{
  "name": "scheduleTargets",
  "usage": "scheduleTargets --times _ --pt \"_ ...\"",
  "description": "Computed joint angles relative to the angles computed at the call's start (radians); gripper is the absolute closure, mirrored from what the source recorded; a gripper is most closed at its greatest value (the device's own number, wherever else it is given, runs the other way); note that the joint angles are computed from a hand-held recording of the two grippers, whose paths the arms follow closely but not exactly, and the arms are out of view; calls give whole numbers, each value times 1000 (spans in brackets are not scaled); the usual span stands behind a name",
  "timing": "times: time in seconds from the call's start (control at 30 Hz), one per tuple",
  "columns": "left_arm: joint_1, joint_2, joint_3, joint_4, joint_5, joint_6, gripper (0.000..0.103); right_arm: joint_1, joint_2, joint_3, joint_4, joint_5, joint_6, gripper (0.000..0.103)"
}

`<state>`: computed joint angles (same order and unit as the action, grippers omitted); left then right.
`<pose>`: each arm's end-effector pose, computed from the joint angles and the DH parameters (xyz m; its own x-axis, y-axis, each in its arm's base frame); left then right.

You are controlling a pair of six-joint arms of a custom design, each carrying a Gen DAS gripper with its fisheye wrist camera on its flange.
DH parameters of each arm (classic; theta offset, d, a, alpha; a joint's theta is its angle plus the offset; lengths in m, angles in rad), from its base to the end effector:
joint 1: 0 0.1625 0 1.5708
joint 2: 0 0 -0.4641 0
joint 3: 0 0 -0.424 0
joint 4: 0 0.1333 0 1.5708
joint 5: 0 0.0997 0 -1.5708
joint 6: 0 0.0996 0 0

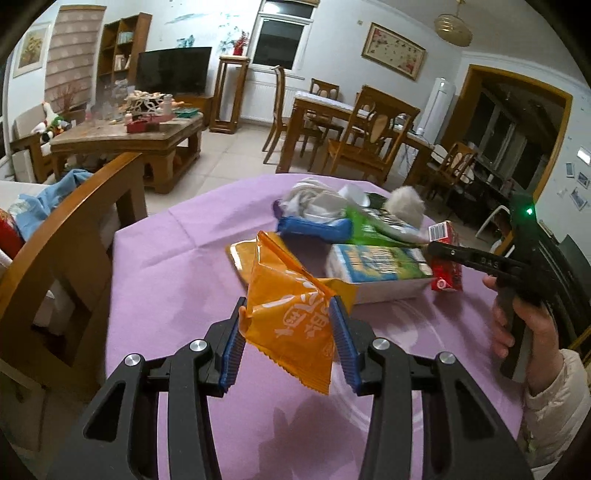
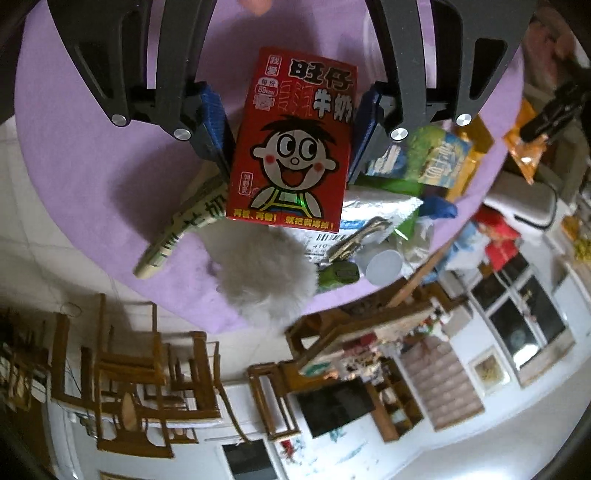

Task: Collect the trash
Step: 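Grasp the orange snack bag with the left tool while the right tool grasps the red milk carton, then carry both items to the black bin and open both tools to drop them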

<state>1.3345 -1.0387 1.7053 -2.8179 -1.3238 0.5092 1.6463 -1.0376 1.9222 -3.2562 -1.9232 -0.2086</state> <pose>-0.0118 -0.7223 0.2742 -0.7551 0.4807 -0.4459 0.6458 0.6627 -0.3792 0.1470 -0.6318 0.2406 -0.9230 0.0287 0.3837 -0.2491 0.7156 -0.6526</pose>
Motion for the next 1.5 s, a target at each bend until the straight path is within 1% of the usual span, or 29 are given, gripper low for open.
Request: scheduleTargets --times 0.07,0.1,0.2,0.23,0.33,0.4,0.53,0.57,0.6,0.67,0.73,0.83,0.93,0.97,1.0,1.03,1.1,1.13,1.2,1.23,1.27,1.3,1.4,1.43,1.5 --pt "-11 -5 11 4 -18 3 59 -14 -36 39 -27 56 10 47" --pt "-17 -6 17 3 -25 3 59 -25 -70 72 -48 97 13 47" --pt "-43 -8 31 23 -78 7 59 -54 -169 152 -64 173 19 47" --pt "-54 -5 35 28 -94 8 59 -61 -201 174 -67 181 17 47" --pt "-96 21 43 44 -143 23 59 -96 -312 263 -115 186 -9 47" --pt "-127 50 43 61 -173 29 59 -117 -382 314 -149 165 -21 47" --pt "-192 124 35 100 -254 40 59 -203 -544 426 -257 134 -39 47" --pt "-213 153 29 118 -285 42 59 -227 -582 446 -278 124 -36 47" --pt "-229 177 23 136 -309 44 59 -256 -623 467 -296 115 -32 47" --pt "-263 226 12 163 -352 46 59 -330 -691 499 -312 134 -31 47" --pt "-288 270 -1 188 -381 47 59 -425 -760 535 -334 150 -41 47" --pt "-325 344 -36 236 -420 42 59 -576 -853 564 -299 220 -41 47" --pt "-354 397 -54 264 -434 31 59 -705 -892 572 -262 279 -52 47" --pt "-361 410 -56 271 -432 31 59 -725 -903 580 -254 284 -52 47" --pt "-369 427 -60 271 -416 32 59 -748 -910 586 -249 296 -53 47" --pt "-377 436 -53 263 -400 32 59 -794 -924 588 -227 329 -57 47" --pt "-383 452 -57 267 -380 32 59 -815 -907 581 -227 333 -61 47" --pt "-386 459 -58 268 -369 30 59 -800 -901 594 -243 312 -61 47" --pt "-399 460 -46 258 -358 19 59 -808 -895 599 -245 298 -64 47" --pt "-400 463 -48 260 -353 17 59 -775 -866 604 -275 279 -60 47" --pt "-398 463 -47 261 -345 21 59 -782 -863 602 -272 284 -61 47" --pt "-402 469 -53 262 -340 19 59 -746 -839 593 -281 251 -54 47" --pt "-410 476 -53 250 -330 26 58 -754 -820 590 -285 257 -56 47" --pt "-413 479 -55 247 -328 27 57 -732 -805 584 -289 234 -51 47" --pt "-419 486 -51 231 -319 38 55 -715 -786 574 -288 213 -43 47"
